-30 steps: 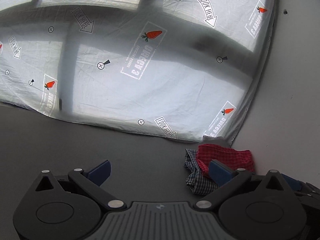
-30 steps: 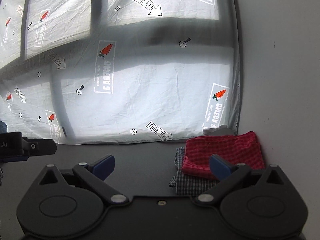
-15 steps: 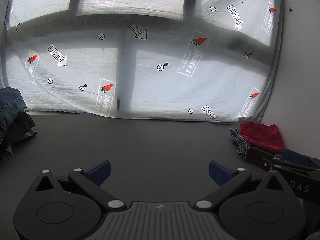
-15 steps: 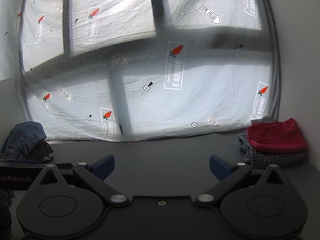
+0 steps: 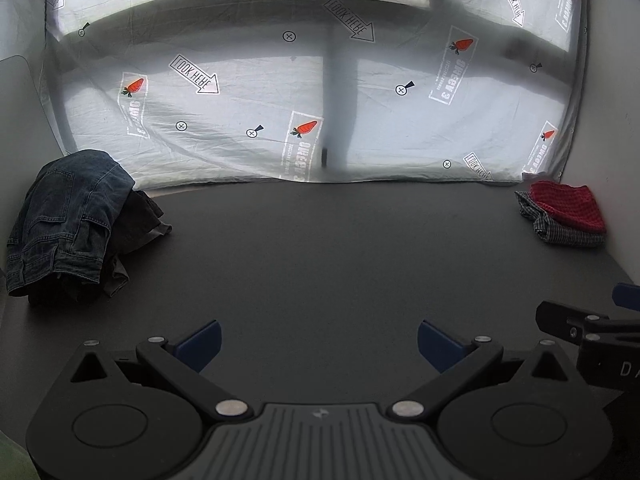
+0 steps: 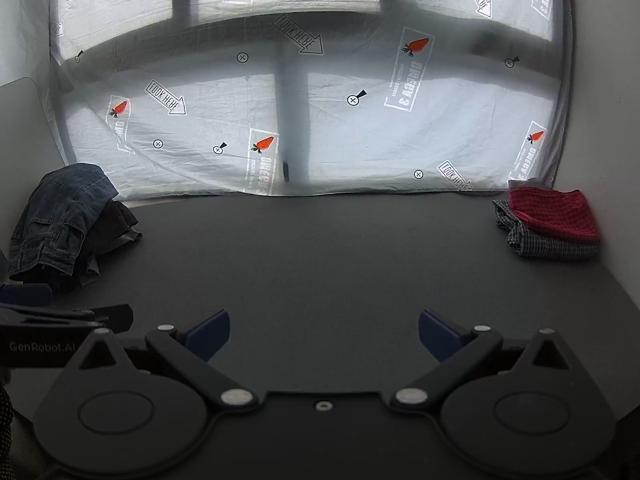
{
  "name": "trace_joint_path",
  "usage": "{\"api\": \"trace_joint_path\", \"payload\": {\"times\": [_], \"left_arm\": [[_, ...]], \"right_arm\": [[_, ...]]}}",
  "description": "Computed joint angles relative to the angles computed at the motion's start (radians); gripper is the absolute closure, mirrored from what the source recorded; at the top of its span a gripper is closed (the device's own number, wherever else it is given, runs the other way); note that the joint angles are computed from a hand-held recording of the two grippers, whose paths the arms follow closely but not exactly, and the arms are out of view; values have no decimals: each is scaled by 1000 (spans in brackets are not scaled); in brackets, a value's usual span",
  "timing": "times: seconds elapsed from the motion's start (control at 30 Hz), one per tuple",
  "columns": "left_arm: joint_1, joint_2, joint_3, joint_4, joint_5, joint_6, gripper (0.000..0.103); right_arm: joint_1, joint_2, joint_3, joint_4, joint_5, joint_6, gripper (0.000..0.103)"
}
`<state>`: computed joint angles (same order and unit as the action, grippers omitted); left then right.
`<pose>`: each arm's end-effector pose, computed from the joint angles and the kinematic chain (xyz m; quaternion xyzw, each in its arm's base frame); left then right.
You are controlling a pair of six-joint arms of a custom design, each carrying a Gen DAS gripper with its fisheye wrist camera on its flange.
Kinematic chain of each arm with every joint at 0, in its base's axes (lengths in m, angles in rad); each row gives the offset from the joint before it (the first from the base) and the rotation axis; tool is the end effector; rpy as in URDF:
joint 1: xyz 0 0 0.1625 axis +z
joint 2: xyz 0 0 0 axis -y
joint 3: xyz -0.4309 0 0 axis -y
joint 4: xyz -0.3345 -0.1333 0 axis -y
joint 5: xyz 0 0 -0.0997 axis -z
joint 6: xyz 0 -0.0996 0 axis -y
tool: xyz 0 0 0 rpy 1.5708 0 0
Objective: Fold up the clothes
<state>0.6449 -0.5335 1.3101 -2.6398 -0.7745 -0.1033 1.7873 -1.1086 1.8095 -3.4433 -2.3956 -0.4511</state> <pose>-0.4566 -0.5993 0.1092 0.3128 0.8585 -0.3057 0.2678 0.1766 -0.5231 0.3981 0.0408 -0.7939 0.4640 0.3910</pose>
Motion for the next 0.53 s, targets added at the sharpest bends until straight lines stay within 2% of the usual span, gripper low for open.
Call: {"api": "trace_joint_path", "payload": {"times": [0.07, 0.2, 0.27, 0.53], "left_arm": [[-1, -30, 52, -6, -10, -16, 0], [4, -59, 95, 11, -7, -65, 0], [10, -70, 109, -5, -11, -61, 0], [19, -93, 146, -64, -29, -37, 0]], "right_arm": [[13, 20, 14, -30, -25, -10, 1], [20, 34, 34, -5, -30, 63, 2], [21, 34, 38, 2, -23, 74, 2], [43, 67, 12, -45, -50, 22, 2]]}}
